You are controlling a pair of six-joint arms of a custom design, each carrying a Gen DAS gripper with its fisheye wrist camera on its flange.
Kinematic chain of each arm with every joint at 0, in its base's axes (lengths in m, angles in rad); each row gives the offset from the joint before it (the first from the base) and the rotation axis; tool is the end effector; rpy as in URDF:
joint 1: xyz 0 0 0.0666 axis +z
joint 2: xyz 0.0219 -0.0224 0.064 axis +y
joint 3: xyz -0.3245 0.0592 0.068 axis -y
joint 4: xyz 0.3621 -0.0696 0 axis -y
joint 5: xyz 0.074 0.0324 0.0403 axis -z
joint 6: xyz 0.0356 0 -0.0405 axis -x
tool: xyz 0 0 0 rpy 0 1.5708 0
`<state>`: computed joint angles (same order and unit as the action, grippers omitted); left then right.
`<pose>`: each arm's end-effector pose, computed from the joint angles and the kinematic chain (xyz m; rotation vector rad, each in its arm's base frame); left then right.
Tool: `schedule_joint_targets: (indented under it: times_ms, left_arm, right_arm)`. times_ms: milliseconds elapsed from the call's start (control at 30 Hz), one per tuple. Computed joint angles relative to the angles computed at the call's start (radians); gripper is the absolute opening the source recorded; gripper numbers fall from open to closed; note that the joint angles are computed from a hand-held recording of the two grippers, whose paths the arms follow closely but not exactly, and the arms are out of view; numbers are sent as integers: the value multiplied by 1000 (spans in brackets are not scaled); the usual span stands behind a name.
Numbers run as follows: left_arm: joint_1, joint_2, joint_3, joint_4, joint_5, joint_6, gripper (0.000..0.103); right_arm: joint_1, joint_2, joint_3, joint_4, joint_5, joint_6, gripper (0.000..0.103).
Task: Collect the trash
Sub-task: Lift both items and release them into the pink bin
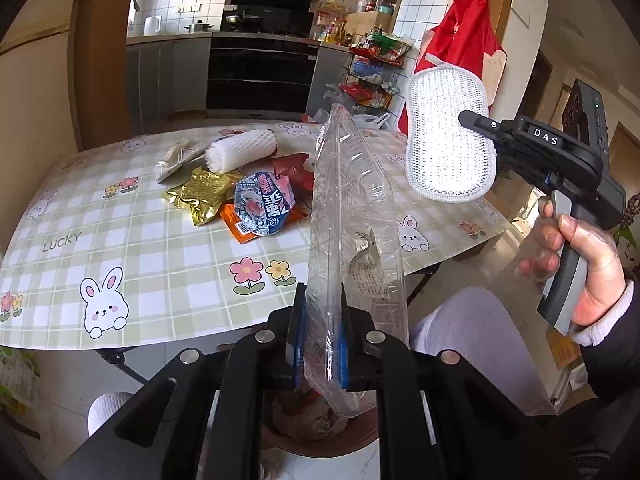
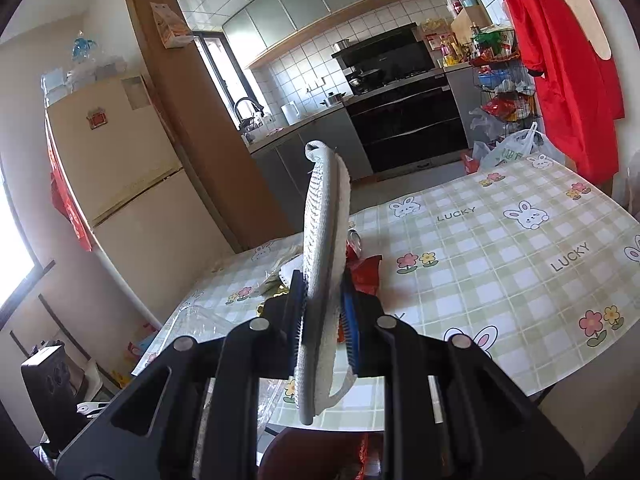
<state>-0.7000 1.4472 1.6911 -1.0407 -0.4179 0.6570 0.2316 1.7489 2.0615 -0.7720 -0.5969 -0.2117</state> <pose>0.3724 -0.2953 0.4721 -0.1482 2.2870 -0.2071 0.5634 0.1530 0.5032 -0.4059 2.0156 0.8818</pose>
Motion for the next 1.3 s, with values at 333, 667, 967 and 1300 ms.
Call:
schedule_joint_targets:
  times_ms: [333, 667, 967, 1300]
  left_arm:
    - [26, 18, -10, 11, 80, 6, 55]
    - [55, -64, -90, 42, -46, 125, 82]
    - [48, -125, -110, -44, -292, 282, 97]
    - [56, -178, -136, -158, -395, 437, 97]
  right_arm:
    - [4, 20, 26, -27, -3, 10, 21]
    - [36, 29, 40, -87, -16, 83, 21]
    - [52, -17, -13, -117, -66, 149, 21]
    - [67, -44, -41, -230, -147, 256, 25]
